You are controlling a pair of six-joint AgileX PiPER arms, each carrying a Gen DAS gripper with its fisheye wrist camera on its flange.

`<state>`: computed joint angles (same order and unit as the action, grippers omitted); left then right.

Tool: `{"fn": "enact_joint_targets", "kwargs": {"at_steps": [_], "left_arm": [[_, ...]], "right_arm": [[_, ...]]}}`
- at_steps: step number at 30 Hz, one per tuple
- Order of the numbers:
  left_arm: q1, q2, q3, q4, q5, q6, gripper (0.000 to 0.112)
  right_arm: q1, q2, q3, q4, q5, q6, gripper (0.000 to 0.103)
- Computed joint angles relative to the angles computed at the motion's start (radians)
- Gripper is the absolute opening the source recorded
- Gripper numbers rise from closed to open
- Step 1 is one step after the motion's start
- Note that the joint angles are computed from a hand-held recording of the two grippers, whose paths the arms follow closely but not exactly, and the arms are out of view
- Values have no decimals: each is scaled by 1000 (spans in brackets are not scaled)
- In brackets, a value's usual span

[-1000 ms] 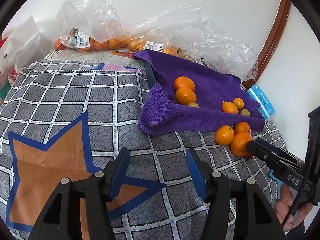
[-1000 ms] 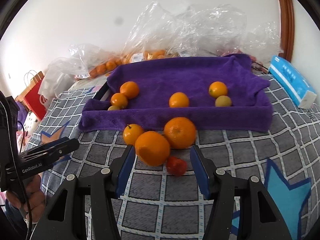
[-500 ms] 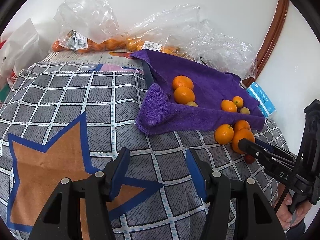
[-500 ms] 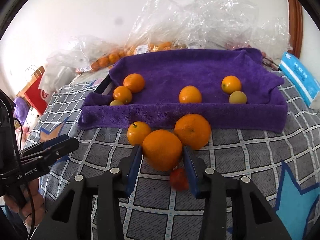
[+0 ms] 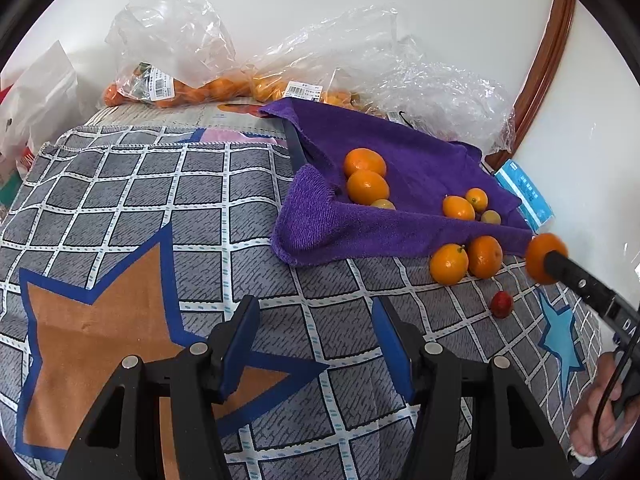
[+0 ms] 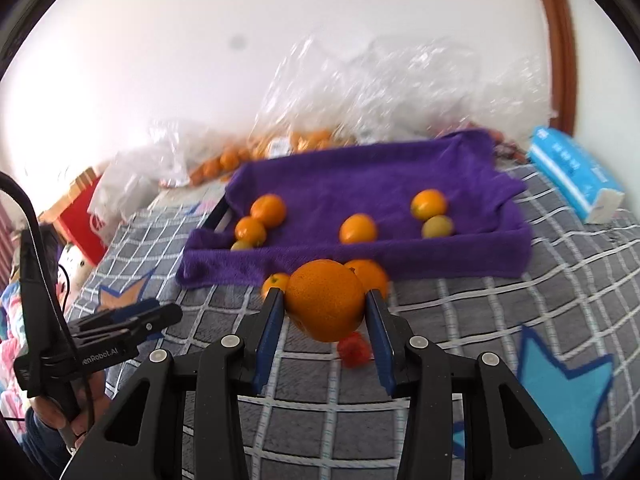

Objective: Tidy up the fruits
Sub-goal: 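Close the right gripper around a large orange on the bedspread, then grasp a small orange with the left gripper while the right holds the large orange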

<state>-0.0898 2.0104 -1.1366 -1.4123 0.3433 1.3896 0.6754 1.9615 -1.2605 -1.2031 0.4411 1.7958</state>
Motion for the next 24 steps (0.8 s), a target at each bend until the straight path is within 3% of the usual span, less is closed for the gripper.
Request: {"fn": "enact_joint_targets", "kwargs": {"at_steps": [8,24], "left_arm": [[-7,6,-10,40,-22,-49,57],[-12,8,-14,59,-34,-71,57]], "right_arm": [[-26,-55,92,10,90,11,42],[-52,31,83,64,81,-20,42]]}}
